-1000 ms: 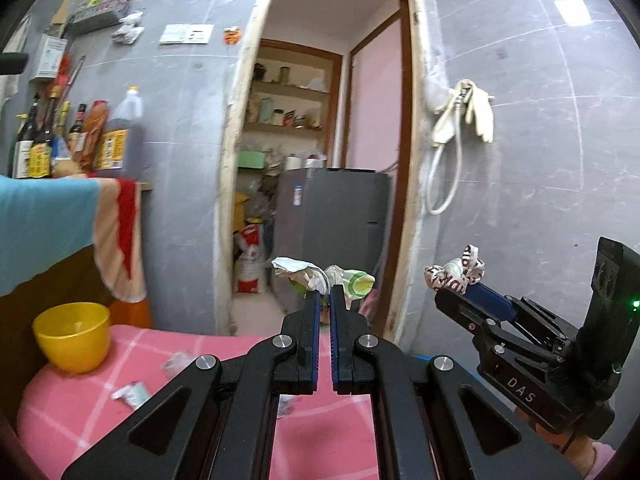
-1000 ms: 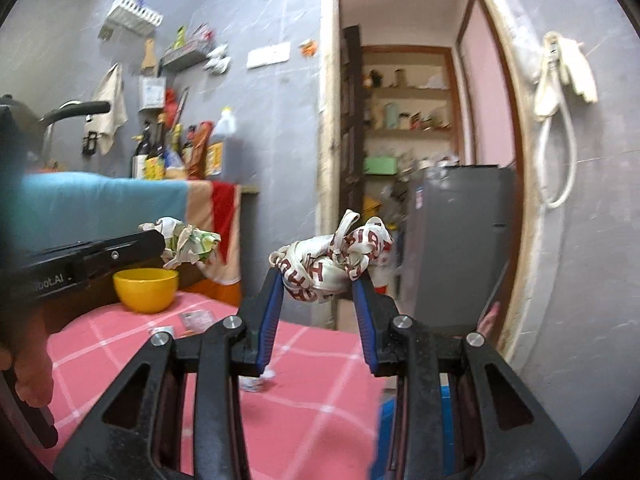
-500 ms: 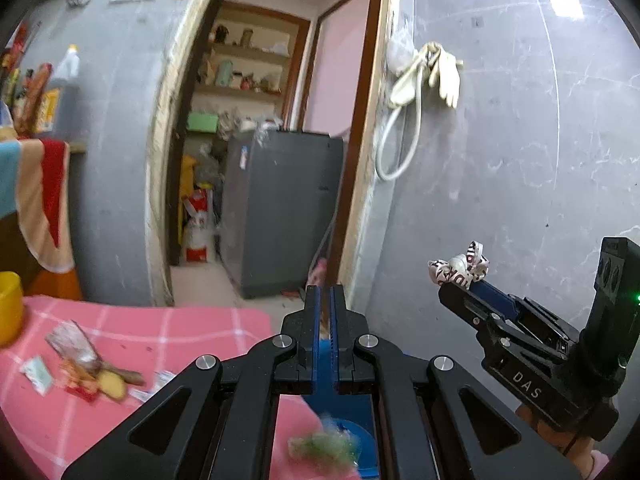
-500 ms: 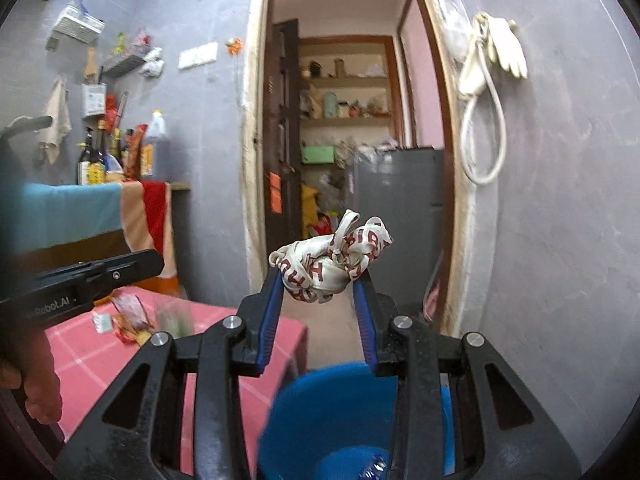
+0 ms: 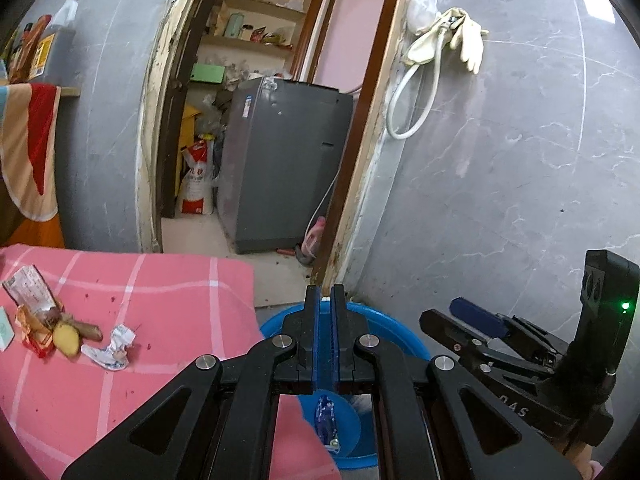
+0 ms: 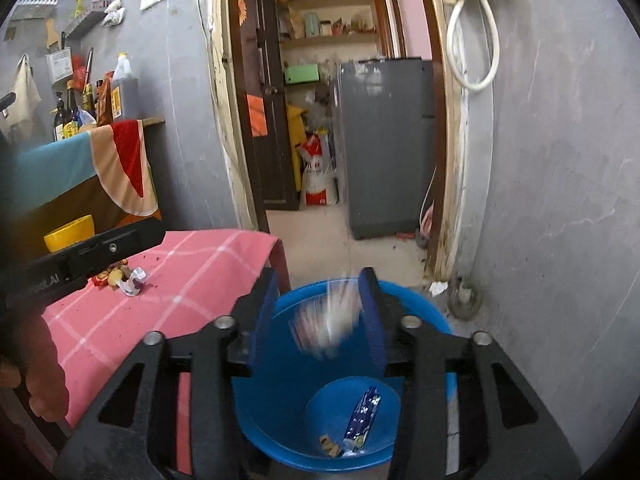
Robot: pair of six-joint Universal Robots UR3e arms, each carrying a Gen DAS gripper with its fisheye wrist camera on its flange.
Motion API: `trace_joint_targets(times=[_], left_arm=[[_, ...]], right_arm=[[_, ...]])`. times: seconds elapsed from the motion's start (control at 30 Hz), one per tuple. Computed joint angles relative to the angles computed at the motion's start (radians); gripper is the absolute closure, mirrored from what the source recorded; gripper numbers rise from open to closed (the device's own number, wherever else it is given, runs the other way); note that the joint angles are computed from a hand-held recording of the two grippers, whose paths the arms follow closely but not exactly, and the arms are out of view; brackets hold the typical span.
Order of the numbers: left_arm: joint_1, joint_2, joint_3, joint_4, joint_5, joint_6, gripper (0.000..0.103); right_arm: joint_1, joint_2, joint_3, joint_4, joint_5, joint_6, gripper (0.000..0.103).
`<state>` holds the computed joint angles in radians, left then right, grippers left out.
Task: Collect trash
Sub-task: 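Carry both wrappers over the blue bucket and open both tools, then move both tools back over the remaining trash on the table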
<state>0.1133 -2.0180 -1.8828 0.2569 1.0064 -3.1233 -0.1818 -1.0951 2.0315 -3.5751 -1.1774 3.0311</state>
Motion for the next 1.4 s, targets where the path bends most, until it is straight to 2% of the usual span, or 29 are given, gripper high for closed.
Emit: trace_joint_targets(times=[0.17, 0.27, 0.33, 0.47, 0.57, 0.6, 0.7, 0.83, 0.93, 1.0, 1.2, 1.4], left_arm=[[0.020, 0.028, -0.031, 0.000, 0.000, 0.004, 0.097], [0.039, 0.047, -0.069, 0.036, -0.006, 0.001, 0.088], [0.059, 0.067, -0.100, 0.068, -0.015, -0.011, 0.075], [0.097, 0.107, -0.150, 0.118, -0.023, -0.026, 0.069], [0.133, 0.143, -0.194, 0.157, -0.025, -0.030, 0.059], [0.147, 0.156, -0.209, 0.170, -0.027, -0.031, 0.054], [0.196, 0.191, -0.258, 0.208, -0.037, -0.029, 0.043], [0.274, 0.232, -0.344, 0.300, -0.042, -0.049, 0.015], [0.350, 0.269, -0.406, 0.357, -0.065, -0.059, 0.005], [0.405, 0.290, -0.450, 0.403, -0.074, -0.066, 0.002], [0.587, 0.346, -0.566, 0.481, -0.148, -0.014, 0.002], [0.762, 0.339, -0.638, 0.515, -0.232, 0.083, 0.002]], right_arm=[[0.000, -0.011, 0.011, -0.019, -0.002, 0.018, 0.033], [0.001, -0.016, 0.021, -0.056, 0.002, 0.044, 0.025], [0.006, -0.017, 0.023, -0.089, -0.004, 0.065, 0.019], [0.029, -0.014, 0.028, -0.188, -0.027, 0.111, 0.010], [0.057, 0.000, 0.023, -0.281, -0.054, 0.145, 0.003], [0.070, 0.008, 0.022, -0.325, -0.065, 0.159, 0.000], [0.099, 0.029, 0.016, -0.412, -0.084, 0.185, 0.000], [0.156, 0.058, -0.020, -0.483, -0.127, 0.205, 0.000], [0.200, 0.083, -0.056, -0.517, -0.153, 0.222, 0.000], [0.236, 0.108, -0.093, -0.533, -0.179, 0.232, 0.000], [0.332, 0.178, -0.204, -0.541, -0.235, 0.250, 0.000], [0.425, 0.251, -0.343, -0.465, -0.272, 0.205, 0.000]])
